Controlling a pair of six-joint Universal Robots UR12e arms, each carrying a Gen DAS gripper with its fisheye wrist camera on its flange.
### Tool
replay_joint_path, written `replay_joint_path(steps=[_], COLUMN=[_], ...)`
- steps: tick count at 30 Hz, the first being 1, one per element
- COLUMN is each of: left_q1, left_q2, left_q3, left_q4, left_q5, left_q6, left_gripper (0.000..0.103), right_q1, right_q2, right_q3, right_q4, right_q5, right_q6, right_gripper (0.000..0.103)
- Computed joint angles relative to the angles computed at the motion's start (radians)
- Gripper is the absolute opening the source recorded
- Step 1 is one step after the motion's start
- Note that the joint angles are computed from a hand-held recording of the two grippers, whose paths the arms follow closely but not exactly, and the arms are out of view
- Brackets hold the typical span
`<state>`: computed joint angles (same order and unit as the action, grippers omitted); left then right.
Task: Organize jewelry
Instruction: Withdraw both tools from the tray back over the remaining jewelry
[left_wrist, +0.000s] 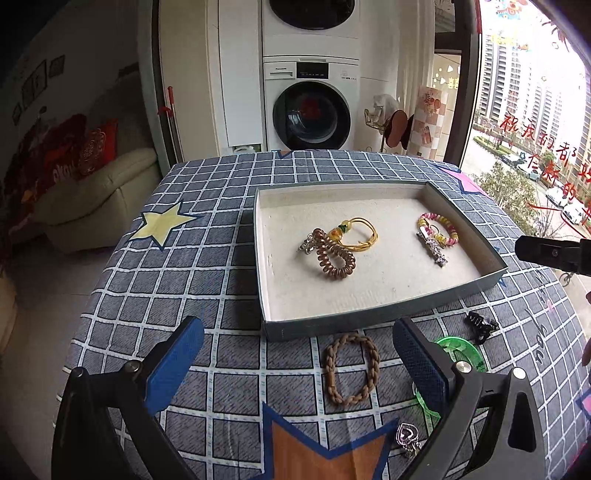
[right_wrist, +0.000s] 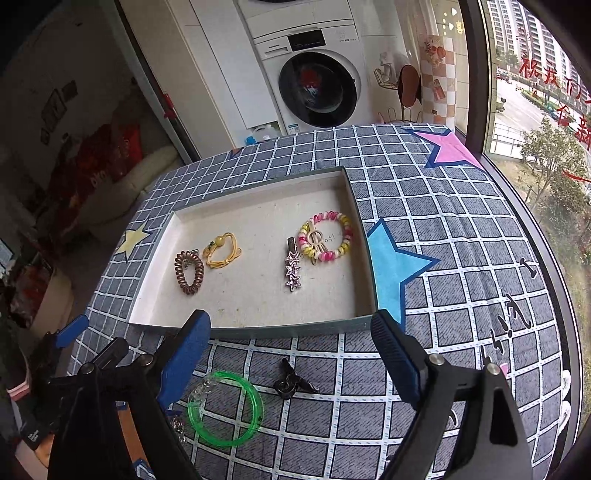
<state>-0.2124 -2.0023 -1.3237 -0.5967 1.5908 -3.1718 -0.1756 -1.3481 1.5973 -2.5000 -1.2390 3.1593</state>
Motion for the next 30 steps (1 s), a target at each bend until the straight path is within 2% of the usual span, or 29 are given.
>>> replay_joint_path(steps=[4, 10, 18, 25, 30], left_q1=[-0.003, -0.008, -0.004, 0.0, -0.006], left_q2=[0.016, 0.033, 0.031, 0.017, 0.003], left_q3=[-0.028, -0.06, -0.065, -0.045, -0.028], left_q4=[-0.002, -0.026, -0.081, -0.113, -0.13], left_q5=[0.009, 0.028, 0.04, 0.035, 0.04], left_q6=[0.005, 0.003, -0.027, -0.058, -0.045], left_gripper=[0.103, 0.103, 0.103, 0.103, 0.103], right_q1=[-0.004, -0.01, 0.001, 0.011, 0.021], right_q2=[-0.021, -0.04, -0.058, -0.059, -0.051], right_q3=[0.023, 0.026, 0.061, 0.074, 0.071], right_q4=[0.001, 0.142, 0.214, 0.233, 0.234], right_q5=[0.005, 0.047, 0.033, 0.006, -0.012], right_q6=[0.001, -0.045, -0.077, -0.056, -0.028], right_gripper=[0.091, 0.091, 0.091, 0.091, 0.091])
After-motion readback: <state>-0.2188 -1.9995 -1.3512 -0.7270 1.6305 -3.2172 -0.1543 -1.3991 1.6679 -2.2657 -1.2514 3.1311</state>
